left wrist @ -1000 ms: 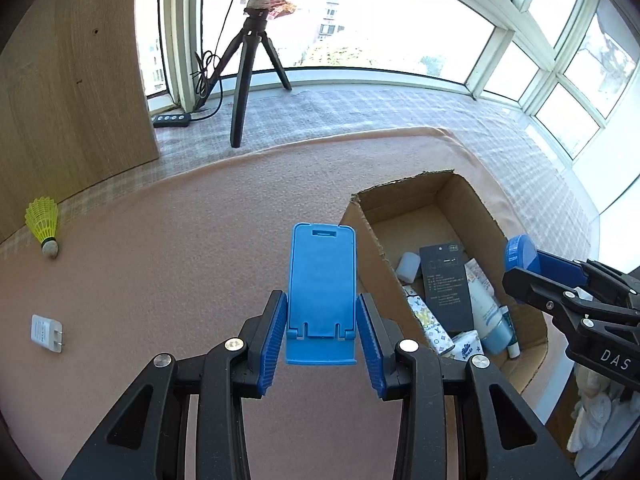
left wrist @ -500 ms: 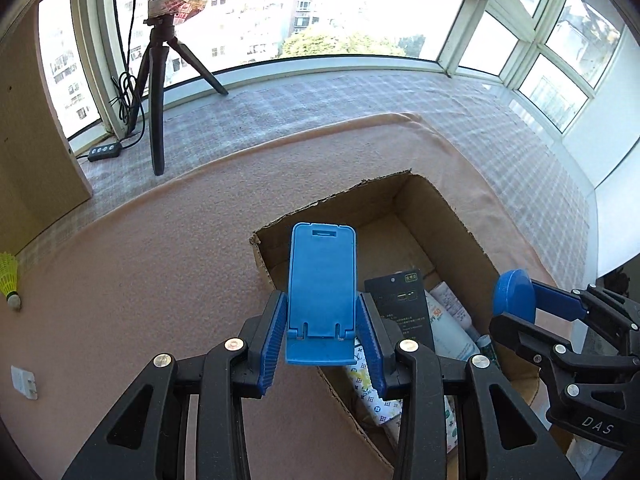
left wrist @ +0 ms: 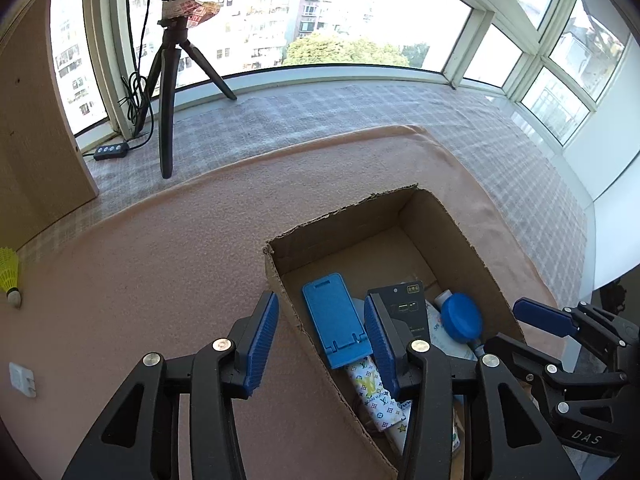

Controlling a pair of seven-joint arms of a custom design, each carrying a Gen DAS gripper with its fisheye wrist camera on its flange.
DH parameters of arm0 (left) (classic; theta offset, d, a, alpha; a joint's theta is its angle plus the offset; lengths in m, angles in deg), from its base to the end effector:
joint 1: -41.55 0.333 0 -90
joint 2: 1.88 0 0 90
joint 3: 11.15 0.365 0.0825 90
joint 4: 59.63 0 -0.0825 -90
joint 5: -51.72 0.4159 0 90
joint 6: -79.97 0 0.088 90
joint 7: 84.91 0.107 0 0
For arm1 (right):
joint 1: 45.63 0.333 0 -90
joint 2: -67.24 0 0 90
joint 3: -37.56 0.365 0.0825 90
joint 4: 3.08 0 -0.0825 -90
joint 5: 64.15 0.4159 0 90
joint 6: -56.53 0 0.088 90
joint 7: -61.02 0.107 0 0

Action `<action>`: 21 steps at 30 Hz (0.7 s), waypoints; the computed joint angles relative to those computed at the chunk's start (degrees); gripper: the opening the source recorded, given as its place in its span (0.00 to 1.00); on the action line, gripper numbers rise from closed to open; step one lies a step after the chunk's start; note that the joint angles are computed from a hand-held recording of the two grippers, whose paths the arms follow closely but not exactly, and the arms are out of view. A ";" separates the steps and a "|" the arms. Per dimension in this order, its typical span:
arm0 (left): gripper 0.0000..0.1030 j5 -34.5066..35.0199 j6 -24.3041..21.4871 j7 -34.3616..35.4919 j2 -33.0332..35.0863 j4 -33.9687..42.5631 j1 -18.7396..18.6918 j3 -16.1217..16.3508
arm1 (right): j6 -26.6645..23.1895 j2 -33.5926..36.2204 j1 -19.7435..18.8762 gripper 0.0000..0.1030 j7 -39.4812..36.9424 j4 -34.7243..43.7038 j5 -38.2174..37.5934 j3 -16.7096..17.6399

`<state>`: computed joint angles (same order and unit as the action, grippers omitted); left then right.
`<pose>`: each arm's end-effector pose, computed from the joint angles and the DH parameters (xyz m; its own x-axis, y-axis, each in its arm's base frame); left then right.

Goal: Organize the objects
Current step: 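Carry the phone stand and blue lid into the box and release both, then move the right gripper to the white charger plug and grasp it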

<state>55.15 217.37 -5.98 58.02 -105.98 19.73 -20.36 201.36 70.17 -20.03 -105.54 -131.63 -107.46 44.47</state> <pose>0.8169 -0.4010 0.3662 -0.3014 -0.9364 0.1799 -0.8495 0.1780 -0.4966 0.4820 0.3150 0.3940 -0.5646 -0.8045 -0.1844 -0.6626 0.5751 -0.4799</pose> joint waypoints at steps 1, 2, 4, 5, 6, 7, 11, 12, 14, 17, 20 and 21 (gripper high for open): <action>0.47 0.22 1.38 -0.31 -1.37 -2.39 0.18 0.32 | 0.04 0.11 0.04 0.48 0.00 0.28 -0.24 0.01; 0.47 0.40 2.71 -0.67 -2.71 -4.72 0.44 0.56 | -0.05 0.27 0.11 0.48 -0.02 0.63 -0.51 0.03; 0.47 0.52 4.93 -1.38 -5.20 -9.04 1.15 0.70 | -0.46 0.74 0.29 0.48 -0.18 1.50 -0.77 0.03; 0.47 0.64 5.94 -1.76 -6.39 -11.13 1.49 0.82 | -0.30 1.01 0.36 0.48 -0.26 1.88 -0.86 -0.03; 0.47 0.81 7.04 -2.17 -7.70 -13.44 1.87 0.99 | -0.01 1.34 0.45 0.48 -0.28 2.27 -0.93 -0.09; 0.47 1.00 8.19 -2.64 -9.02 -15.79 2.23 1.19 | 0.31 1.72 0.57 0.48 -0.31 2.70 -1.00 -0.16; 0.47 1.78 12.39 -5.25 -14.15 -24.89 3.79 2.19 | 1.06 3.96 1.44 0.48 -0.62 5.43 -1.71 -0.65; 0.47 1.91 13.58 -5.99 -15.55 -27.40 4.31 2.42 | 1.47 4.59 1.67 0.48 -0.83 6.19 -1.86 -0.86; 0.47 2.17 15.57 -7.36 -18.08 -31.86 5.34 2.85 | 2.58 6.03 2.25 0.48 -1.01 7.92 -2.55 -1.40; 0.47 2.79 18.49 -9.45 -21.96 -38.54 6.83 3.80 | 4.20 8.56 3.03 0.48 -3.41 11.15 -2.01 -2.11; 0.47 2.96 21.13 -11.93 -25.49 -44.83 8.51 4.69 | 5.22 11.69 3.89 0.48 -8.07 15.52 -0.24 -2.81; 0.47 3.02 22.09 -13.00 -26.69 -47.01 9.02 5.13 | 5.38 12.90 4.25 0.48 -9.83 17.22 0.46 -3.10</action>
<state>58.17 239.46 -18.98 31.34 -152.98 28.76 -15.23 206.74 83.07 -15.78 -115.38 -114.42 -107.00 41.37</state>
